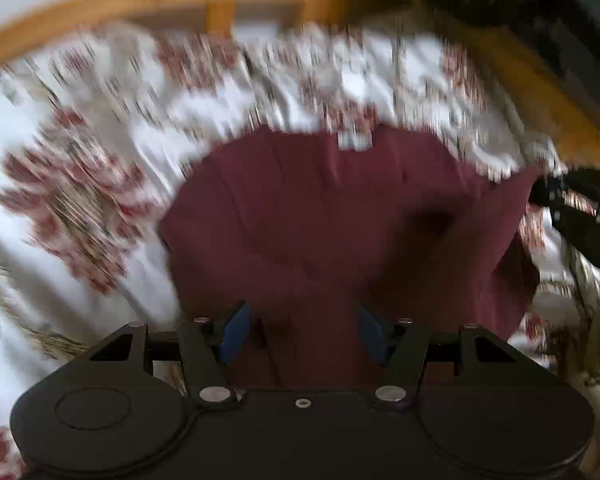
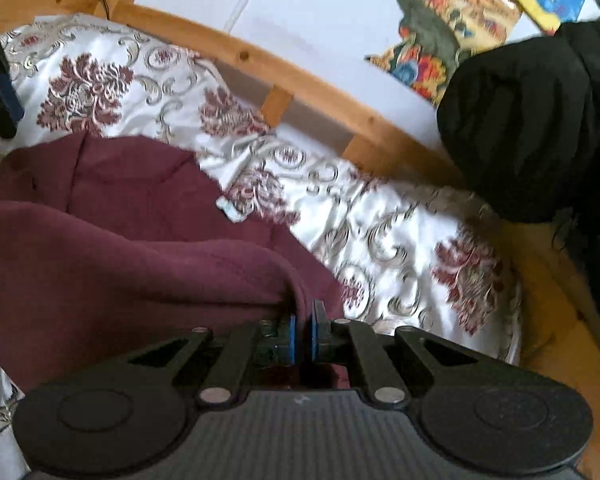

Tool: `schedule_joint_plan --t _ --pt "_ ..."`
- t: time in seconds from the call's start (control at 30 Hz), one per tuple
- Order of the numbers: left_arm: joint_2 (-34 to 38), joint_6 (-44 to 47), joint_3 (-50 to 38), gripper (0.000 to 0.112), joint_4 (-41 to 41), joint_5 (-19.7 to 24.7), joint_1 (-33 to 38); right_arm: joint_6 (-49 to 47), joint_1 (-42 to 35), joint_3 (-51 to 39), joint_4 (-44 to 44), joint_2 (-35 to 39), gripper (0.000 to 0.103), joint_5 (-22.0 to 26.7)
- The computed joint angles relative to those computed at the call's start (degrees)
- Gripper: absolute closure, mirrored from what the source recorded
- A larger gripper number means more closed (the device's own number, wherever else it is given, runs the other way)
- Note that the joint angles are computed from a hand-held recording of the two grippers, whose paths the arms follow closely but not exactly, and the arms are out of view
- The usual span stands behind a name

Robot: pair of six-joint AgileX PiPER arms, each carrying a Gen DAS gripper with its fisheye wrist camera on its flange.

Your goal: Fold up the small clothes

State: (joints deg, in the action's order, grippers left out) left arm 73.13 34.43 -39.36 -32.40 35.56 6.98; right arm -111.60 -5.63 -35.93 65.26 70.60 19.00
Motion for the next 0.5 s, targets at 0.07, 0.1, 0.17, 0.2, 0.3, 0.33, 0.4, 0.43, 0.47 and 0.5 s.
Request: schedule_joint_plan --t 0.07,0.1,0.17,0.2,0.3,0.33,0.4,0.43,0.47,0.5 --pt "6.54 3.22 -3.24 0.05 -2.69 4.04 1.85 1.4 -0.43 -0.17 -1.0 0.95 0.096 0.28" --pt "8.81 3.09 -4.54 0.051 -2.76 5.17 1.96 1.76 -0.45 -0.26 -1.3 1.29 0.096 0.21" --pt "11.66 0.18 -6.47 0.054 -0.33 5.6 0.45 1.89 -0.78 -0.39 -1.48 1.86 0.096 0.33" --pt "12.74 -1.16 -7.19 0.06 0.99 5.51 -0.46 1.7 -0.9 -0.32 -1.33 1.96 0.095 0.42" --pt "13.73 -4.81 -8.05 0.092 4.89 4.94 -3.19 0.89 -1.05 -0.26 -0.79 2.22 0.095 0.51" --pt "13.35 -5.66 -7.96 0.099 5.91 4.54 -3.71 0.48 -1.11 -0.19 -0.49 2.29 0.095 0.53" --pt "11.41 -6.24 -6.86 0.103 6.42 2.9 -4.34 0.21 -1.13 -0.23 -0.27 2.47 0.095 0.53" --pt "9.96 -6.54 -5.95 0.105 6.55 1.66 -4.63 -0.25 -1.18 -0.21 0.09 2.59 0.095 0.54" --pt "8.14 -8.74 -4.8 0.105 8.17 -0.58 -5.57 -1.36 -1.14 0.0 1.15 2.61 0.095 0.27" --pt "5.64 -12.21 -3.24 0.106 11.05 -3.52 -6.91 -3.54 -1.07 0.39 3.33 2.53 0.095 -0.19"
